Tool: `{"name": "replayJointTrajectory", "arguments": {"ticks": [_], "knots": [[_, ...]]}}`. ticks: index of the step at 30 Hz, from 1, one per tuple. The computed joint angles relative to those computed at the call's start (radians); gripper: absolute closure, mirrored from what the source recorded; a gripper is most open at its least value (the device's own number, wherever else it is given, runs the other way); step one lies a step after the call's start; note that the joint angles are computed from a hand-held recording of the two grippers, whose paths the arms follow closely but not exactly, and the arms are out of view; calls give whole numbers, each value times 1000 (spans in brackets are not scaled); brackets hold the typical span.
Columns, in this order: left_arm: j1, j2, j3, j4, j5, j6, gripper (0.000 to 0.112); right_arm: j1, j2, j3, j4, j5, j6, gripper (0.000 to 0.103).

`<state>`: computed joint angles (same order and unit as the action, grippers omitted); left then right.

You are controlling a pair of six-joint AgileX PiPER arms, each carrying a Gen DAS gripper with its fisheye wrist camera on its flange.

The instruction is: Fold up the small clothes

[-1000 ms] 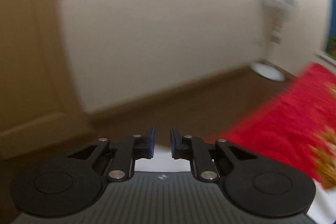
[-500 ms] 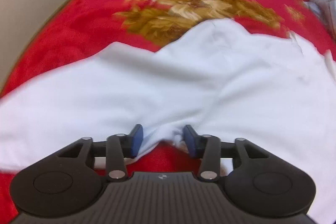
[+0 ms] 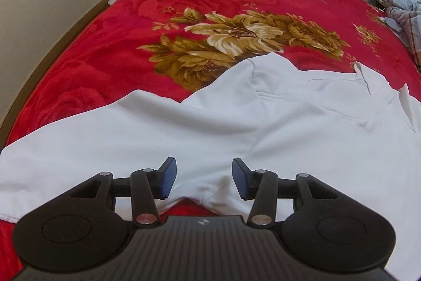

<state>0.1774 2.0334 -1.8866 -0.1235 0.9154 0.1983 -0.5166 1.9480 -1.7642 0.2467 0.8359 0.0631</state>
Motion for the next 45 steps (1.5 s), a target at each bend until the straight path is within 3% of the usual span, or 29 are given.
{"name": "replayJointTrajectory", "arguments": {"ticks": [4, 8, 11, 15, 18, 21, 23, 25, 29, 31, 32, 34, 37, 39, 41, 45], "knots": [[-4, -6, 12, -11, -1, 29, 60, -56, 102, -100, 72, 43, 13, 75], [-7, -2, 17, -4, -1, 46, 60, -50, 140, -142, -77, 2, 84, 73], [0, 6, 5, -1, 9, 40, 60, -39, 167, -164, -151, 6, 51, 63], [6, 12, -10, -2, 19, 33, 60, -45, 238, -237, -97, 84, -35, 62], [5, 15, -14, -2, 23, 44, 60, -44, 244, -243, -75, 80, -62, 62], [3, 15, -13, 3, 21, 41, 60, -43, 259, -257, -55, 76, -98, 97], [3, 10, -6, 0, 14, 41, 60, -47, 255, -260, -38, 50, -102, 99], [8, 8, -5, -5, 9, 42, 60, -51, 187, -191, 24, -76, -159, 100], [13, 3, 0, 6, 5, 25, 60, -20, -51, 82, 246, -476, -511, 100], [14, 3, 2, 8, 9, 27, 60, 4, -116, 175, 243, -594, -582, 99], [14, 2, 4, 7, 10, 31, 60, 4, -116, 194, 182, -608, -557, 99], [14, -4, 10, 0, 10, 38, 60, -5, -88, 183, -9, -525, -406, 99], [14, -11, 16, -17, 11, 52, 60, -21, 12, 75, -219, -229, -277, 98], [13, -14, 14, -27, 13, 58, 60, -63, 32, 52, -170, -148, -278, 98], [11, -15, 11, -31, 14, 55, 60, -139, 46, 28, -6, -113, -319, 97], [3, -8, 2, -25, 18, 46, 60, -233, 73, -2, 212, -123, -346, 75]]}}
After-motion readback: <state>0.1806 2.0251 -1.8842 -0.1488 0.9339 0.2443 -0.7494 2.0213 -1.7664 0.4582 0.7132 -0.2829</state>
